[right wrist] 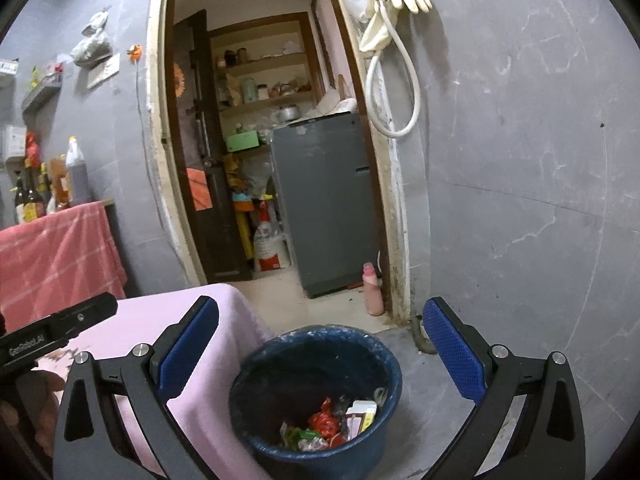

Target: Collect trash

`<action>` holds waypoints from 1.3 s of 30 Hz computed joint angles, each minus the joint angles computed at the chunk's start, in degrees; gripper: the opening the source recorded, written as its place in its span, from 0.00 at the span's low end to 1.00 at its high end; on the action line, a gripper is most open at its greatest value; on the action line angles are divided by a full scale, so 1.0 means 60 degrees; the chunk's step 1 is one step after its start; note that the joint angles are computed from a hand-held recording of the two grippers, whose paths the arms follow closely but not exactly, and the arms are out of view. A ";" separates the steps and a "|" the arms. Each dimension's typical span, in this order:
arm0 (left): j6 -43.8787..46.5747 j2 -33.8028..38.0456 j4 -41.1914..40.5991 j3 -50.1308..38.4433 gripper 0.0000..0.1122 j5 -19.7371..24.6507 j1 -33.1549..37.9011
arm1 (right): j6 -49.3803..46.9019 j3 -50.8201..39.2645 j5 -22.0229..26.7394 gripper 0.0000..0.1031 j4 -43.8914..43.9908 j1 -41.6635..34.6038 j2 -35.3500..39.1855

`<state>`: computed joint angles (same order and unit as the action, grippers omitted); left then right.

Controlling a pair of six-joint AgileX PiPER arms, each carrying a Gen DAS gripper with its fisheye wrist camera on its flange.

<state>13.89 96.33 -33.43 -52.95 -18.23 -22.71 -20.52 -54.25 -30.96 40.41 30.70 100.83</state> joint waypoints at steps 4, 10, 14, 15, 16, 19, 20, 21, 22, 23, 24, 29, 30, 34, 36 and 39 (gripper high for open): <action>0.0909 -0.0932 -0.0874 0.1126 0.85 -0.0573 -0.0295 | -0.0194 0.0617 -0.0363 1.00 0.0400 0.0554 -0.0547; 0.2118 -0.2468 -0.2361 0.2801 0.87 -0.1484 -0.0860 | -0.0690 0.1387 -0.1005 1.00 0.1296 0.1687 -0.1321; 0.2839 -0.3588 -0.3333 0.3827 0.88 -0.1872 -0.1200 | -0.1142 0.1771 -0.1432 1.00 0.1998 0.2492 -0.1730; 0.3081 -0.3741 -0.3647 0.3958 0.88 -0.1994 -0.1326 | -0.1265 0.1856 -0.1536 1.00 0.2185 0.2712 -0.1816; 0.3374 -0.4021 -0.4029 0.4200 0.89 -0.2174 -0.1495 | -0.1415 0.1921 -0.1634 1.00 0.2403 0.2938 -0.1890; 0.3999 -0.4801 -0.4880 0.4820 0.90 -0.2486 -0.1924 | -0.1663 0.2170 -0.2081 1.00 0.2909 0.3581 -0.2064; 0.4183 -0.5001 -0.5152 0.4994 0.90 -0.2628 -0.2099 | -0.1768 0.2246 -0.2240 1.00 0.3119 0.3807 -0.2119; 0.4455 -0.5280 -0.5535 0.5214 0.90 -0.2831 -0.2367 | -0.1824 0.2357 -0.2432 1.00 0.3308 0.4055 -0.2176; 0.4642 -0.5482 -0.5770 0.5362 0.90 -0.2947 -0.2514 | -0.1909 0.2412 -0.2579 1.00 0.3497 0.4270 -0.2210; 0.4833 -0.5650 -0.6056 0.5487 0.90 -0.3132 -0.2727 | -0.2032 0.2460 -0.2753 1.00 0.3723 0.4511 -0.2238; 0.5053 -0.5891 -0.6413 0.5662 0.90 -0.3374 -0.3018 | -0.2124 0.2533 -0.2973 1.00 0.3925 0.4781 -0.2254; 0.5856 -0.6777 -0.7548 0.6221 0.90 -0.4081 -0.3926 | -0.2381 0.2790 -0.3944 1.00 0.4769 0.5855 -0.2283; 0.6032 -0.6926 -0.7890 0.6334 0.90 -0.4446 -0.4348 | -0.2439 0.2797 -0.4108 1.00 0.4952 0.6059 -0.2256; 0.6232 -0.7145 -0.8873 0.6656 0.90 -0.5840 -0.5910 | -0.2559 0.2867 -0.4757 1.00 0.5501 0.6781 -0.2095; 0.6122 -0.7275 -0.9158 0.6874 0.90 -0.6340 -0.6499 | -0.2523 0.2911 -0.4979 1.00 0.5687 0.7048 -0.2022; 0.5652 -0.7060 -0.9405 0.7128 0.90 -0.7157 -0.7400 | -0.2375 0.2968 -0.5306 1.00 0.5915 0.7390 -0.1801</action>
